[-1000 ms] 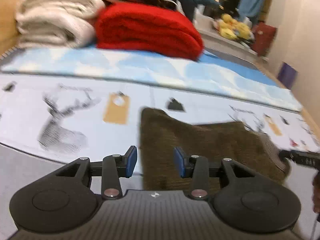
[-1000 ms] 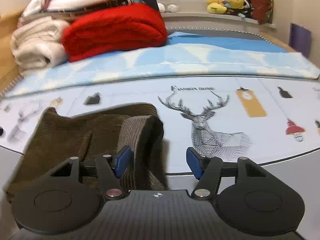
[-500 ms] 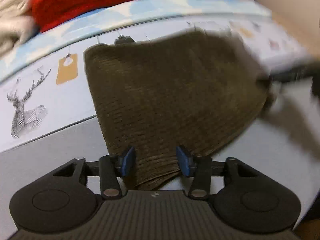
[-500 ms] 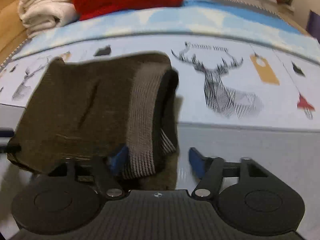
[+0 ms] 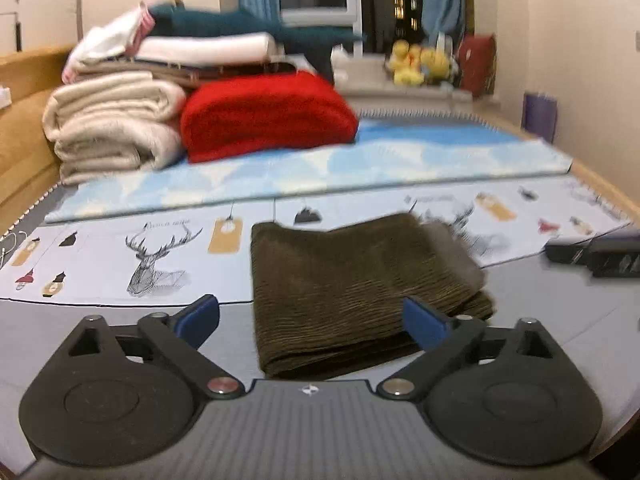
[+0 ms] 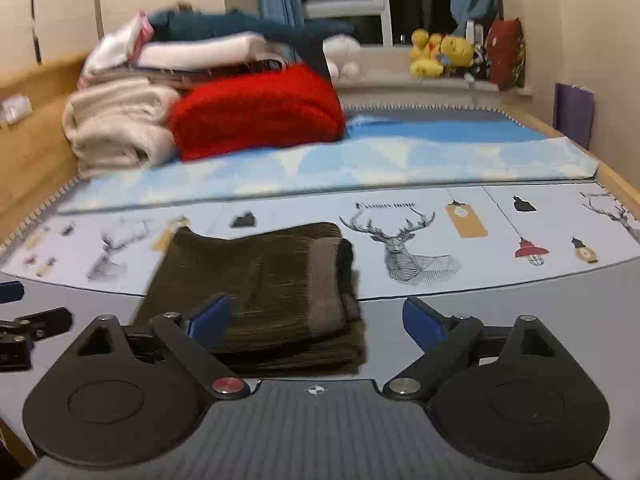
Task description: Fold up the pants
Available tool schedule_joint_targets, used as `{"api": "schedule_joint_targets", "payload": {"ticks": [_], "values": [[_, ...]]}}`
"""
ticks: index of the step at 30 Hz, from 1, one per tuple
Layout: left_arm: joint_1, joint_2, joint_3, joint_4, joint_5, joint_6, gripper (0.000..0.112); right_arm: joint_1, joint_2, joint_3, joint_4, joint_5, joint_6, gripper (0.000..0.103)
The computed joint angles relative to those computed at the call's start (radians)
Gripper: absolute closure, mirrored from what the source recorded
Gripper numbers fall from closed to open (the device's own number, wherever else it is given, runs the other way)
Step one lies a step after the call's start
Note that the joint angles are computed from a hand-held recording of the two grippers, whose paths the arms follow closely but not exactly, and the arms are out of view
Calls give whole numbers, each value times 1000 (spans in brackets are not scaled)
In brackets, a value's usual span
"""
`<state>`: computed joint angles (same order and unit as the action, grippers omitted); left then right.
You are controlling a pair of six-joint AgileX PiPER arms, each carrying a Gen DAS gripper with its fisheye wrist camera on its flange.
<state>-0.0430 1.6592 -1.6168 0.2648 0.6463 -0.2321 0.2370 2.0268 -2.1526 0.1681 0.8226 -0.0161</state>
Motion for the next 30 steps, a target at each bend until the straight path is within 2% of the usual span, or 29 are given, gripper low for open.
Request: {"api": "schedule_joint_targets", "payload": {"ticks": [1,2,4,5,8,14,20,30], "values": [[-14,-29,52,17,-36,-19,10,12,-38,69,-11,-27,9,10],[-29,-51,81,14,-33,-14,10,29,-58,98,-48,-29,38,10],[-57,-29,51,28,29,-32,10,55,-115,193,-103,-107,77,10],[-68,-27,54,52,25,-63,10,67,-132,218,-128,-122,90,10],[-102,-6,46,215,58,-251,10,83,-123,206,-155,-103,129,10],[-79,35,-11,219,154,-378,10,105,-62,114,-213,-17,214,10],[-46,48,-25,148,145,-315,10,116,-40,93,-237,17,212,10],[-51,71,-31,126,138,-281,10,122,-24,74,-212,27,175,10]]}}
